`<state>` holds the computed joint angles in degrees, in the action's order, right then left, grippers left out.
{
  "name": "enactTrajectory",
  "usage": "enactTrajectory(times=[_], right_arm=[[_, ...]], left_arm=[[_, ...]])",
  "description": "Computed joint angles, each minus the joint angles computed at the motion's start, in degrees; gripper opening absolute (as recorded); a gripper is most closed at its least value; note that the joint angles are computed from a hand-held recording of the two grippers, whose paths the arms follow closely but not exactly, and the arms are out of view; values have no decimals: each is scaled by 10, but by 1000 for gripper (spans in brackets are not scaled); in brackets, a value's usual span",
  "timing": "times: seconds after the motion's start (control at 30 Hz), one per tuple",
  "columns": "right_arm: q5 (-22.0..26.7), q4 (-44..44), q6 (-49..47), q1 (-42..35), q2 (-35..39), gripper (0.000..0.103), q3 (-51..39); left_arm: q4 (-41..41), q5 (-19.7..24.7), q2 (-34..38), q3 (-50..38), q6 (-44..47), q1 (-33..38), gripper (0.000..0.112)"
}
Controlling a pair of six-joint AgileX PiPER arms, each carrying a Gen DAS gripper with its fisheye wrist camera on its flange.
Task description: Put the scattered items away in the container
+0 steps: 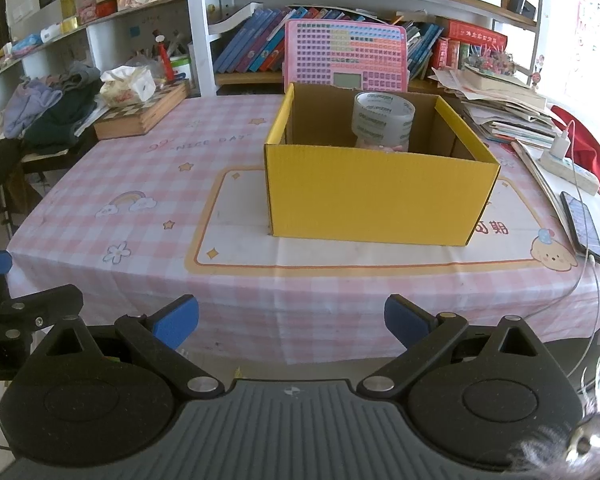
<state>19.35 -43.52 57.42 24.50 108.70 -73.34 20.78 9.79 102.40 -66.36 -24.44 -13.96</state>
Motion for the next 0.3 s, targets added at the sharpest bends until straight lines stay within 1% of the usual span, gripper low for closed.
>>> enactTrajectory(times=[0.07, 0.17, 0.27, 0.3], right_arm=[[-1, 5, -6, -1, 2, 100, -1], [-1, 15, -16, -2, 4, 100, -3], [0, 23, -24, -2, 5, 100, -5], [1, 26, -26, -2, 5, 100, -6]], left_arm=[[27, -3, -1, 4, -30, -1, 103], [26, -4, -1, 5, -30, 0, 103], [2, -5, -2, 6, -3, 0, 103], [-17, -6, -2, 5, 19, 1, 103]])
